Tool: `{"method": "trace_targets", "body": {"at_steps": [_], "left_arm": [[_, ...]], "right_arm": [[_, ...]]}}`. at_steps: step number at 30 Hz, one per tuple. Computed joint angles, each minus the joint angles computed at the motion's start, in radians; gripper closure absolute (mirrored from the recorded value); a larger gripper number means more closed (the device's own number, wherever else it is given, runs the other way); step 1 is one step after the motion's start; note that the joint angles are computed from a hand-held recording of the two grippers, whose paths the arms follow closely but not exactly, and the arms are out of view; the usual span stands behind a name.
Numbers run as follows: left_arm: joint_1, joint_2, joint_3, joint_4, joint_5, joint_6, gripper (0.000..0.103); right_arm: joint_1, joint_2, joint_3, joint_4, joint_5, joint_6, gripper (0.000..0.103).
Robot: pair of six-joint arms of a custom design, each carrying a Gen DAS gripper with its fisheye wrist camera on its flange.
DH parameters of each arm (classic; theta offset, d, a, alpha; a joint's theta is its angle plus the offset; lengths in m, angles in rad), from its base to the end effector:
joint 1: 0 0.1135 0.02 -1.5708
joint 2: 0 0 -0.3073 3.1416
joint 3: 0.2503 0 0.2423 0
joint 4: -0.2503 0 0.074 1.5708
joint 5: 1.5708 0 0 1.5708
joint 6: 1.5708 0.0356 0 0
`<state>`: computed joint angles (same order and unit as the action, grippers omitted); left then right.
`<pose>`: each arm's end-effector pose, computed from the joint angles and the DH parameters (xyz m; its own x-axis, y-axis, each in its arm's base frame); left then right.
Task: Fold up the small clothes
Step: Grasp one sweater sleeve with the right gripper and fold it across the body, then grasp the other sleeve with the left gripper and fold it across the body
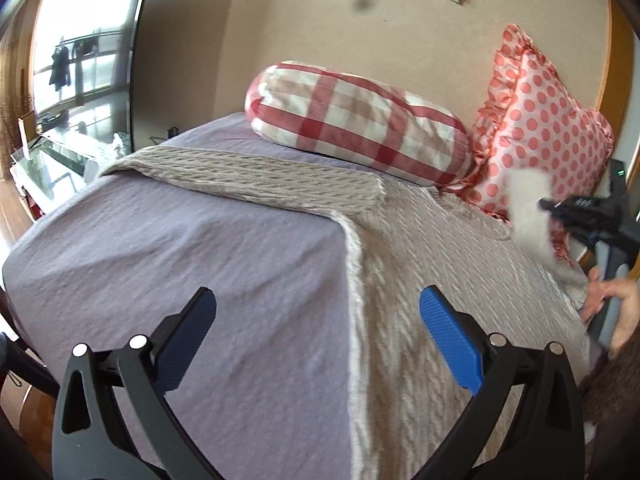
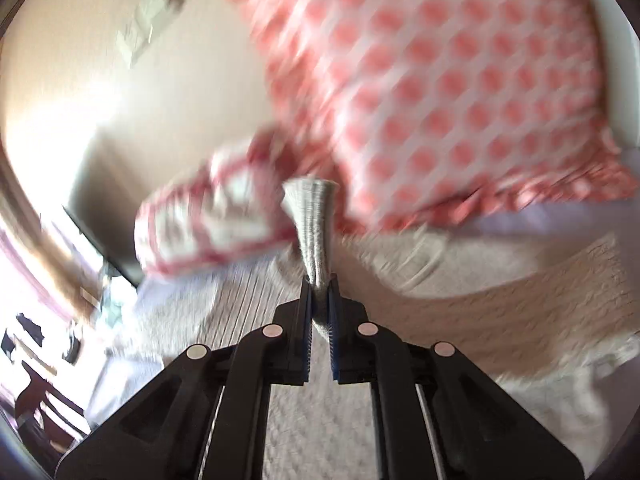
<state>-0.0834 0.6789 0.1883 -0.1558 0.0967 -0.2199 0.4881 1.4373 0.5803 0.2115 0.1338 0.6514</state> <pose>0.1029 -0.0121 0.1829 -0.6206 -0.1660 -0.7664 0.0250 0.9727 -0.2309 0.2367 0.1203 0.2142 -0.6473 0.3367 -0.6839 0.0274 0.9069 0.4205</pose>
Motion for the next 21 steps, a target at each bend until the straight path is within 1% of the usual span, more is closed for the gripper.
{"method": "trace_targets", "body": {"at_steps": [1,4,7,9,11,13,14,15,16,17,18,19,20,21], "left_arm": [[0.089,0.007,0.005,-0.003,0.050,0.050,0.002],[0.280,0.089,0.021,0.035,0.152,0.166,0.002],[0.426,0.247,0.058,0.109,0.213,0.243,0.002],[0.508,0.360,0.093,0.148,0.285,0.278,0.002],[0.580,0.453,0.137,0.158,0.368,0.298,0.002],[0.618,0.507,0.164,0.168,0.422,0.305,0.002],[0.638,0.545,0.188,0.173,0.447,0.309,0.002],[0.633,0.564,0.197,0.183,0.448,0.301,0.002],[0.639,0.603,0.222,0.192,0.459,0.299,0.002],[0.629,0.634,0.241,0.198,0.454,0.289,0.002],[0.623,0.671,0.264,0.200,0.453,0.280,0.002],[0.621,0.726,0.304,0.192,0.455,0.265,0.002],[0.616,0.772,0.334,0.187,0.458,0.246,0.002],[0.622,0.818,0.366,0.173,0.475,0.227,0.003]], "right_arm": [[0.038,0.079,0.026,0.021,-0.002,0.023,0.096],[0.090,0.184,0.066,0.055,-0.005,0.074,0.096],[0.133,0.214,0.108,0.066,0.017,0.109,0.096],[0.125,0.218,0.136,0.074,0.004,0.115,0.096],[0.122,0.240,0.170,0.074,0.017,0.099,0.096],[0.127,0.282,0.214,0.031,0.054,0.074,0.095],[0.134,0.314,0.246,-0.025,0.059,0.052,0.094],[0.139,0.344,0.274,-0.072,0.034,0.030,0.092],[0.144,0.371,0.298,-0.110,-0.010,0.013,0.089],[0.151,0.391,0.313,-0.143,-0.075,0.006,0.075],[0.156,0.397,0.313,-0.154,-0.126,0.005,0.057],[0.160,0.391,0.303,-0.151,-0.166,0.007,0.051],[0.168,0.361,0.267,-0.124,-0.180,0.021,0.043],[0.175,0.319,0.224,-0.097,-0.172,0.039,0.039]]}}
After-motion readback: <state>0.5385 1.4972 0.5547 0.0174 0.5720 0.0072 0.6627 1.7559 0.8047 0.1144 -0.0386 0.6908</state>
